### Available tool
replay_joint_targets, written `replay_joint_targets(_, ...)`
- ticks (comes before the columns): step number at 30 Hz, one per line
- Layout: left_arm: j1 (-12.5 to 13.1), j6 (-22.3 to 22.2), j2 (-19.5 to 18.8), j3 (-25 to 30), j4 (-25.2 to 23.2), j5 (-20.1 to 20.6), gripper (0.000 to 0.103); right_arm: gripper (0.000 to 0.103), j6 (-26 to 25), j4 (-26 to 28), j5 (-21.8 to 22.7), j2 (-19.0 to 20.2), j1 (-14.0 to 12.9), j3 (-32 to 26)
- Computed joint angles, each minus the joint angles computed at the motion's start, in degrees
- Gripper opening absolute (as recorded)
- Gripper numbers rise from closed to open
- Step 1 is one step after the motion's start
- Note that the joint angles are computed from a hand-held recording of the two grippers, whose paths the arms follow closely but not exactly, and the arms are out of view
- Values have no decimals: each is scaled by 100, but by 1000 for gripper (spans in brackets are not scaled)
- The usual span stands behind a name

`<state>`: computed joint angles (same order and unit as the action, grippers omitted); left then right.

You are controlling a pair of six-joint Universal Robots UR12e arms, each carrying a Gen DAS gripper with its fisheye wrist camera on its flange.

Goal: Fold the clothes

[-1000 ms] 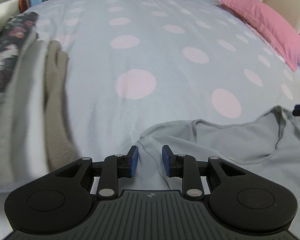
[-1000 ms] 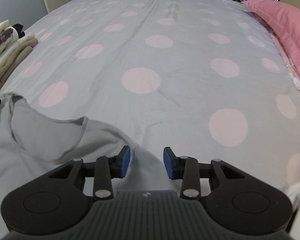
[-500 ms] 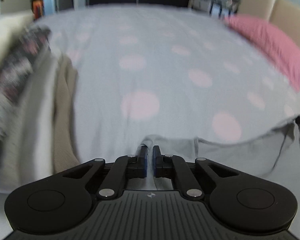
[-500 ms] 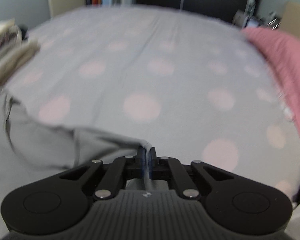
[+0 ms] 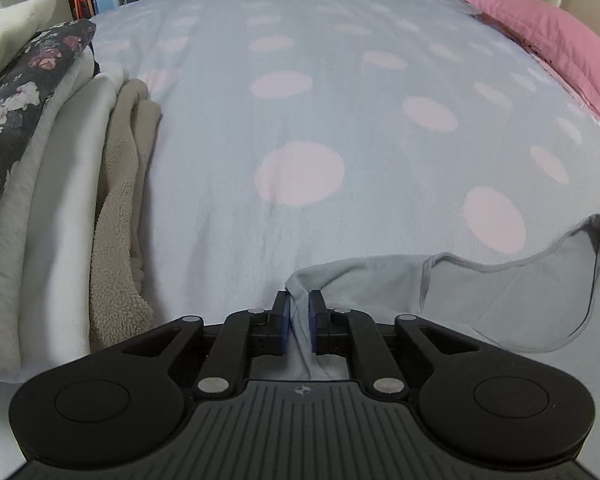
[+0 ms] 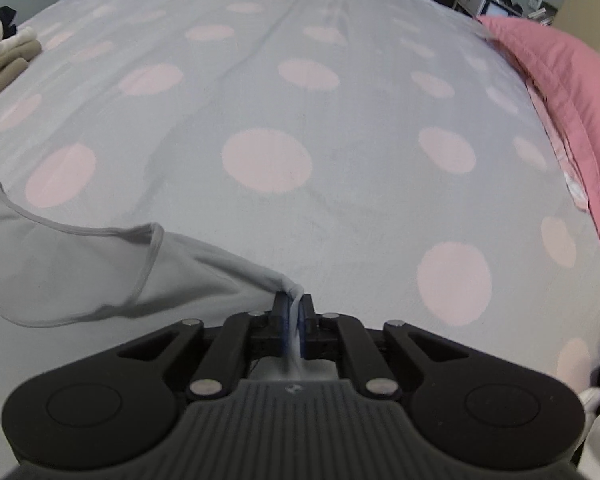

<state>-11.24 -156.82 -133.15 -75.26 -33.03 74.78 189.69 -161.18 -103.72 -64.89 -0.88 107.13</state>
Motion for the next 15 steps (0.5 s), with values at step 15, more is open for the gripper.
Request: replay_joint_targets(15, 332, 437, 889, -860, 186, -313, 41, 30, 873, -359, 816, -584, 172, 290)
